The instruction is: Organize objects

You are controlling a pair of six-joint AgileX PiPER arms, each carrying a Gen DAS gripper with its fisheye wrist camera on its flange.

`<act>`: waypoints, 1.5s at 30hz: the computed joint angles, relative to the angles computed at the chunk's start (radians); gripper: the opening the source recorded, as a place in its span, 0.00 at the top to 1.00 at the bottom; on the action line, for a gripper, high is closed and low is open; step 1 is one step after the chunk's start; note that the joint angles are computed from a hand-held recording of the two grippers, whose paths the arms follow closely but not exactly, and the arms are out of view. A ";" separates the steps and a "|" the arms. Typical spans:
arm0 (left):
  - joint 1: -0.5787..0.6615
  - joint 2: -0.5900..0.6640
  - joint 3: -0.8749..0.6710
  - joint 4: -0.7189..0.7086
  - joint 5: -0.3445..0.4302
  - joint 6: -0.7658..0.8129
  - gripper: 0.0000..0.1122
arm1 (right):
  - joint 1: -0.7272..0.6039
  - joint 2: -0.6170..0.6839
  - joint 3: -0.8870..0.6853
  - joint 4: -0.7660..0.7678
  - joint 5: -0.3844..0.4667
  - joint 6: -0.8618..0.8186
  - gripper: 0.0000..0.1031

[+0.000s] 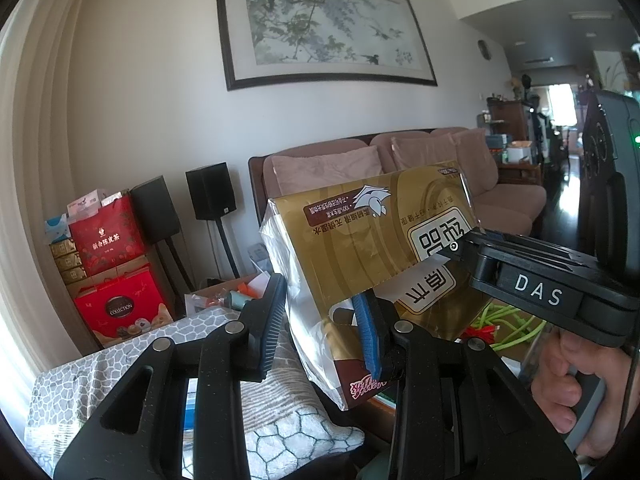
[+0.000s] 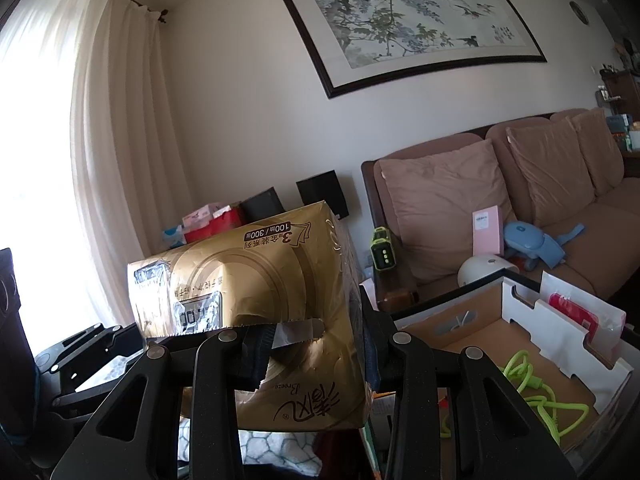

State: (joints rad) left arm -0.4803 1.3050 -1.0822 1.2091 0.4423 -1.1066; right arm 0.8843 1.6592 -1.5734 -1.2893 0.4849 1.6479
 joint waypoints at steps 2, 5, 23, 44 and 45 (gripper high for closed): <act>-0.001 0.000 -0.001 0.000 0.000 0.001 0.72 | -0.001 -0.002 0.003 0.001 -0.001 0.001 0.65; -0.003 0.001 -0.001 0.000 0.001 -0.001 0.72 | -0.003 -0.004 0.005 0.002 -0.002 0.000 0.64; -0.080 0.023 -0.015 0.041 0.060 -0.059 0.72 | -0.017 -0.019 0.025 0.000 -0.005 0.014 0.64; -0.091 0.041 -0.032 0.016 0.054 -0.048 0.71 | -0.028 -0.027 0.034 0.015 0.000 0.003 0.64; -0.089 0.041 -0.032 0.015 0.052 -0.046 0.71 | -0.029 -0.028 0.036 0.014 0.000 0.004 0.64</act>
State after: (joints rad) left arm -0.5696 1.3462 -1.1138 1.2239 0.4941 -1.1521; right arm 0.8554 1.6313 -1.5372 -1.2757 0.4844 1.6523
